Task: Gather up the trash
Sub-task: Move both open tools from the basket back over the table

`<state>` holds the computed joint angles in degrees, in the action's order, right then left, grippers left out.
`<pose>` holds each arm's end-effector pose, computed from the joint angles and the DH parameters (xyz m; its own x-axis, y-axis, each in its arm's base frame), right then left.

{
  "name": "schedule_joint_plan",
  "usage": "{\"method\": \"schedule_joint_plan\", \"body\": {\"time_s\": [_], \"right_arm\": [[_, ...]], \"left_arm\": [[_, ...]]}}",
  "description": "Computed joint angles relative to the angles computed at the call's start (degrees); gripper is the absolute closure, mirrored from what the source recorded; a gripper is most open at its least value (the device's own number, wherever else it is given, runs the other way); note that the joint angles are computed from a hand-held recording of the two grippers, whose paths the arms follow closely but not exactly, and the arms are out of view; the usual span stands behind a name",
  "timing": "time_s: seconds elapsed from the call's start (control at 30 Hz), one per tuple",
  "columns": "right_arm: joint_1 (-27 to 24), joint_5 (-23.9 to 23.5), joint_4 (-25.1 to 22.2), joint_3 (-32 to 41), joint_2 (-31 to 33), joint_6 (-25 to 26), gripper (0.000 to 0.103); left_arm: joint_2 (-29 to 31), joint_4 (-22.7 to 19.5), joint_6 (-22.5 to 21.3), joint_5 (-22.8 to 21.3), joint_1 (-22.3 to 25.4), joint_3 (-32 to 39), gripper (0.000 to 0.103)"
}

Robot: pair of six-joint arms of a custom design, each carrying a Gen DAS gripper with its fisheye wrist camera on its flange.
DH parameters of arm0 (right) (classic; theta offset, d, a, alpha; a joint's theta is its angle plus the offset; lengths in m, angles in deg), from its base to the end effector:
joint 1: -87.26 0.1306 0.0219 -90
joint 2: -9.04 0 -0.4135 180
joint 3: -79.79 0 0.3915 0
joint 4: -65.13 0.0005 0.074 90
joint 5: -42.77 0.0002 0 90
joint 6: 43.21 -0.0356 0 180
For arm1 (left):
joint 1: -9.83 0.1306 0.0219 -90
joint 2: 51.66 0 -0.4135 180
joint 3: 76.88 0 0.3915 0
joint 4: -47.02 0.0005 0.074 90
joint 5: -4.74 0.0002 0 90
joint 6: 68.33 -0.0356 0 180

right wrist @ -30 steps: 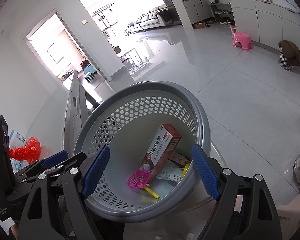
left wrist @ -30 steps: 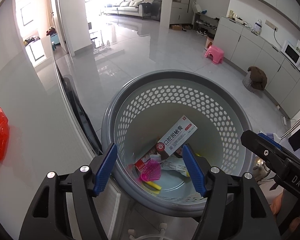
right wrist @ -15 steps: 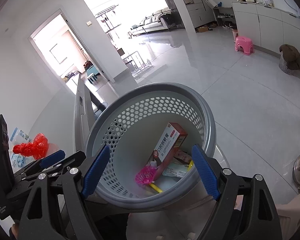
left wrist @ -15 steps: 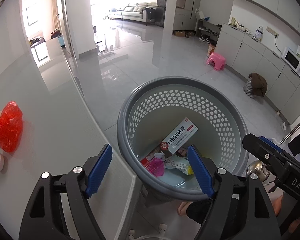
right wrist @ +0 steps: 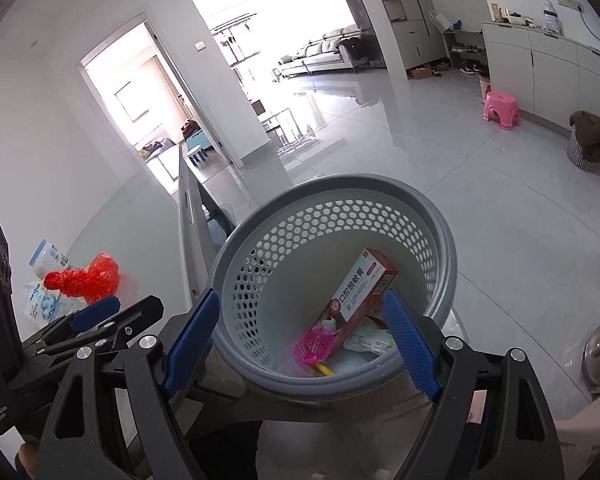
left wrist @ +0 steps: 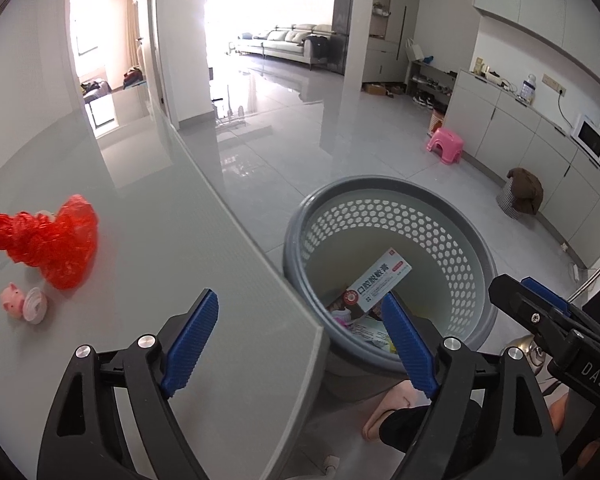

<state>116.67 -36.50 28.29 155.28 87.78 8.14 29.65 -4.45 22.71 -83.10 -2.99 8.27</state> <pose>0.3653 0.1977 0.4436 -0.6620 0.3313 -0.6724 0.0705 0.9206 0.3842 0.4128 -0.0958 0.4845 -0.7247 0.1463 -0.6733 0.2334 0.9716 -0.0401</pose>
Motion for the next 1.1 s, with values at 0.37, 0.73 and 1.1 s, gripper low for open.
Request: {"method": "schedule_joint_plan", "body": {"time_s": [0.37,0.73,1.1], "right_arm": [[3.6,0.1,-0.7,3.9,2.6,2.3,0.023],[7.4,-2.5,-0.4,9.6,8.5,6.3,0.023],[11.7,-5.0,-0.4,17.2,16.3,9.7,0.023]], "left_arm": [[-3.3,0.1,0.0,0.1,6.1,-2.1,0.019],[-7.1,0.4,0.5,0.3,14.3,-4.8,0.018],[-8.7,1.1,-0.5,-0.6,25.4,-6.5,0.018]]}}
